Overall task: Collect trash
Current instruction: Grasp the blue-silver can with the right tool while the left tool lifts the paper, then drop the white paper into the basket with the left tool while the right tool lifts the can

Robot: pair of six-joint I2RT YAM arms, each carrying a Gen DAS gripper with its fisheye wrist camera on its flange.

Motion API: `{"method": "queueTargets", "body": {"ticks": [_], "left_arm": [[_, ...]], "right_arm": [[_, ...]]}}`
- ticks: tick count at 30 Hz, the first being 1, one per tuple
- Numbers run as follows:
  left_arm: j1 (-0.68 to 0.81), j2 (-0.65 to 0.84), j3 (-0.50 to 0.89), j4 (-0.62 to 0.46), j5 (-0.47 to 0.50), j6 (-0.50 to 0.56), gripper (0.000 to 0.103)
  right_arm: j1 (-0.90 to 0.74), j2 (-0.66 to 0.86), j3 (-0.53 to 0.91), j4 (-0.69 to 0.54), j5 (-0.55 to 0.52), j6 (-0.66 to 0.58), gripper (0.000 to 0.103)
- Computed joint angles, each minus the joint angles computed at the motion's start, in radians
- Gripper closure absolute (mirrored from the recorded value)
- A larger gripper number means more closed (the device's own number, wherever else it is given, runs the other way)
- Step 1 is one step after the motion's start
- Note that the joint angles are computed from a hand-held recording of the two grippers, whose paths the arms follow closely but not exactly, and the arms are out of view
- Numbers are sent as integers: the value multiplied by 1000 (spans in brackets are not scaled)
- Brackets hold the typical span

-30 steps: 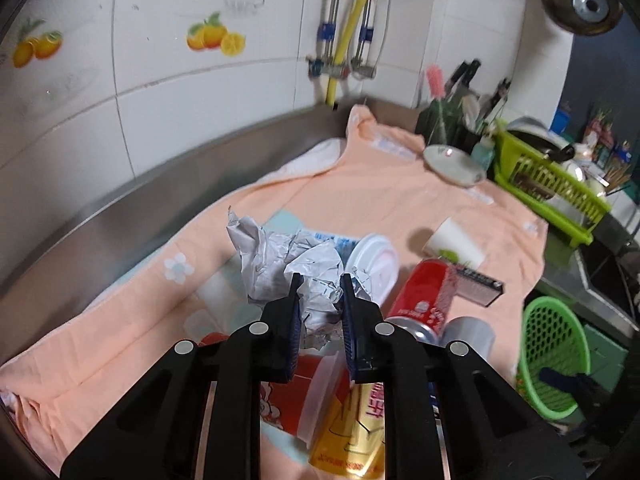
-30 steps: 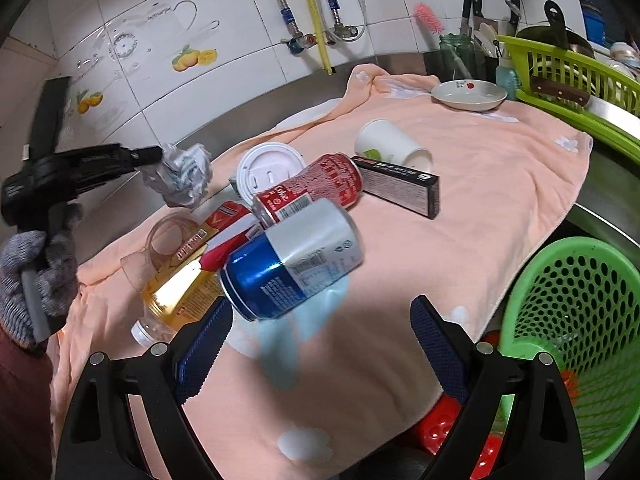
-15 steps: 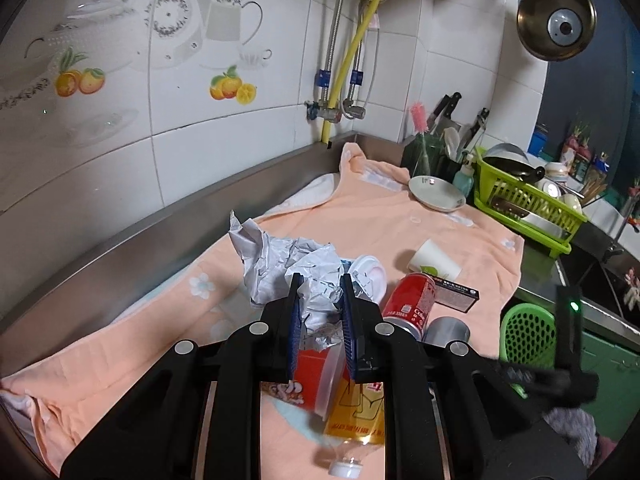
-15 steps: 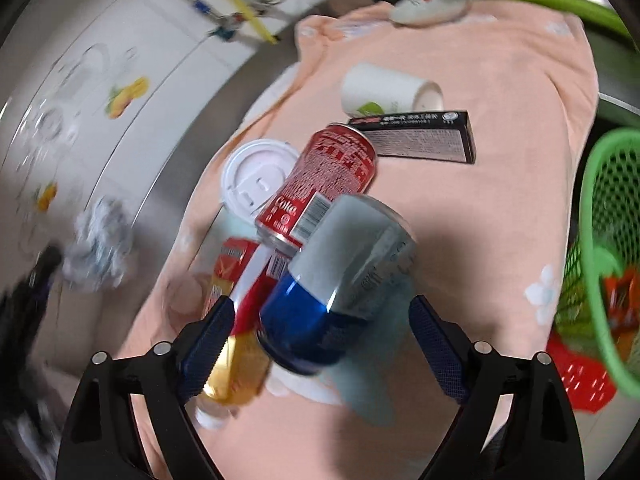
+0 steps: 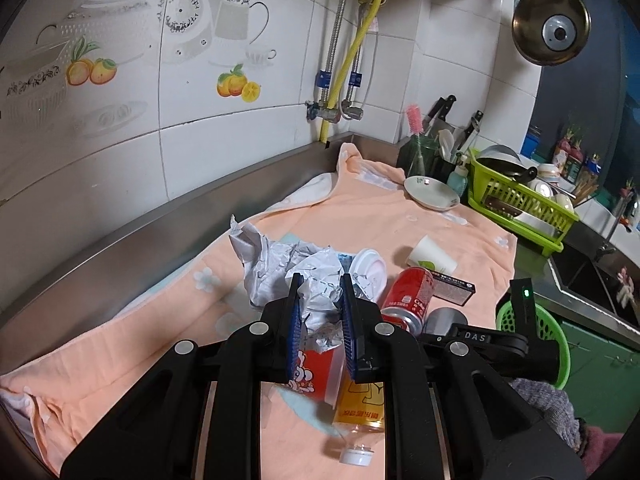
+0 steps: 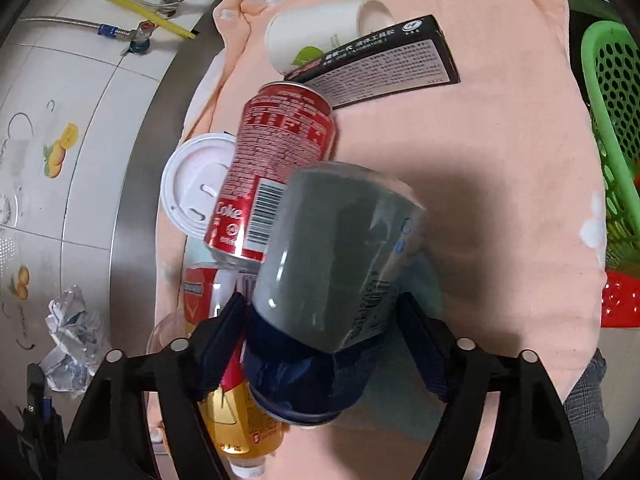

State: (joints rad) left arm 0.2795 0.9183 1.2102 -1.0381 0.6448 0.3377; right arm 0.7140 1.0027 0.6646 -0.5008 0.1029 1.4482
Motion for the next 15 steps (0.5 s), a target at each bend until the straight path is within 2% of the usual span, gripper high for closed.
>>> {"method": "queueTargets", "body": {"ticks": [9,13,15], "left_arm": [[-91,-27,-9,16,-49,-41,86],[-177,-48,-10,27,-107,-88,86],[-242,-59,-10,35,-148,-123,86]], "right_arm": [[2,-105,-58,24,-23,-59,33],[21,-220,-93,10,-15,-73,33],[52,-292,-97,-34,19,-71,33]]}}
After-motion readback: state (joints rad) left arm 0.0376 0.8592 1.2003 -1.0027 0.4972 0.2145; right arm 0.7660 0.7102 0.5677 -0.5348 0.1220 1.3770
